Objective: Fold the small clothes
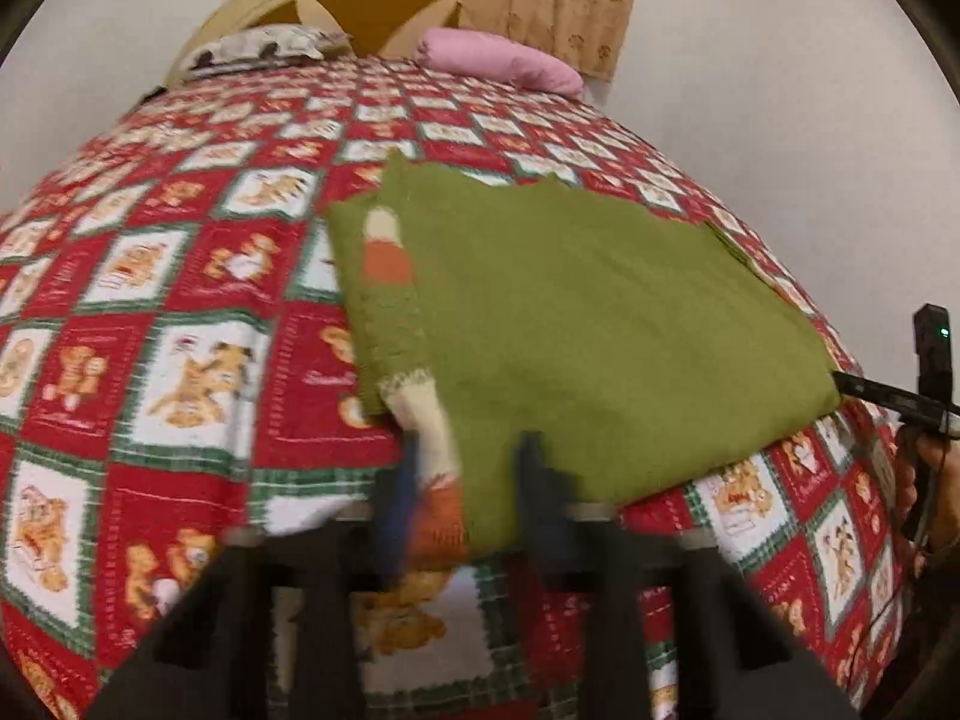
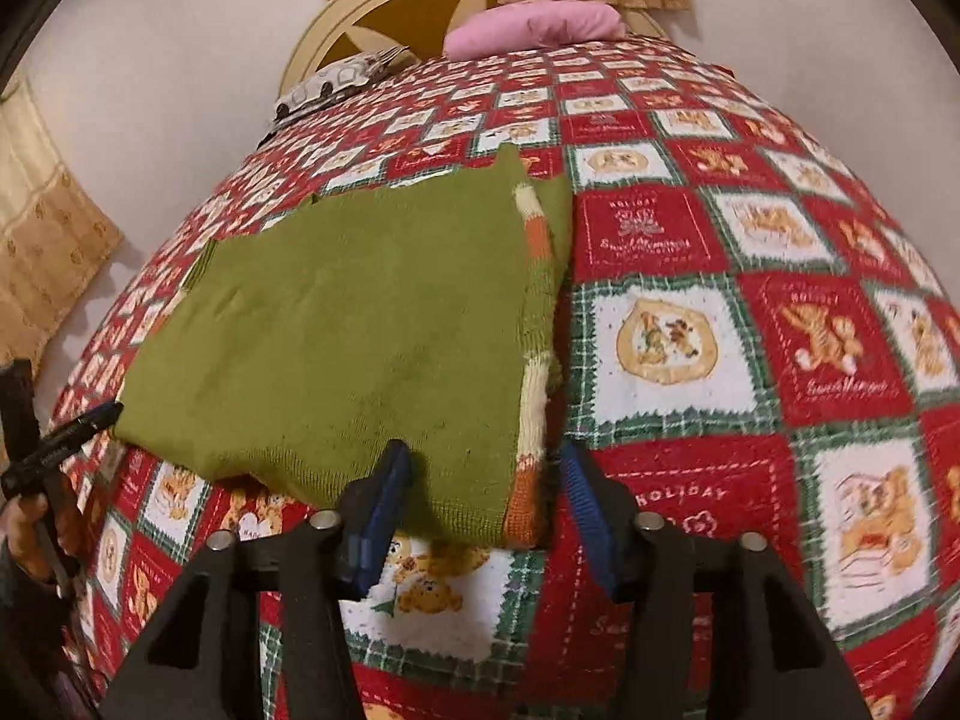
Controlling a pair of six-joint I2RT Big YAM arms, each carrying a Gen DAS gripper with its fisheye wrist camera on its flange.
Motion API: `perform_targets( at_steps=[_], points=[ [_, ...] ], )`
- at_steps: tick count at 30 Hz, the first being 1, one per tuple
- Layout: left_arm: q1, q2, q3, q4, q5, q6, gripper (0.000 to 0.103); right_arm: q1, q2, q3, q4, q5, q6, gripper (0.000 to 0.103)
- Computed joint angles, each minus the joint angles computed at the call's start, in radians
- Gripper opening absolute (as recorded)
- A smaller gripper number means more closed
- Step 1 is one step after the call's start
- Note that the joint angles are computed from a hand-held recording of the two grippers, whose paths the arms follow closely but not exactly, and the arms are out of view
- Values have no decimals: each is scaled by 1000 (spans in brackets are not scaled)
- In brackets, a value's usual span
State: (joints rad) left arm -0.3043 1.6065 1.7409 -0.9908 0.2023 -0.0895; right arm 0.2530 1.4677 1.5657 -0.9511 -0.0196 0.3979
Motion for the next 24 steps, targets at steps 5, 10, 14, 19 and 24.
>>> perform_targets(
  at_steps=[5, 10, 14, 19, 24],
  points=[
    [16, -39, -31, -8, 13, 29, 7, 3, -48, -22, 21, -11, -10, 6],
    [19, -50, -66, -19, 7, 81, 9, 15, -68, -52, -30, 15, -65, 5],
    [23, -48, -71, 12, -6, 34, 22, 3, -68, -82, -4, -9, -40, 6],
    [32, -53, -72, 31, -36, -1, 34, 65, -53, -6, -98, 197, -48, 20],
    [23, -49, -69, 45, -98, -8, 55, 108, -19, 83, -43, 238, -105, 38]
  ],
)
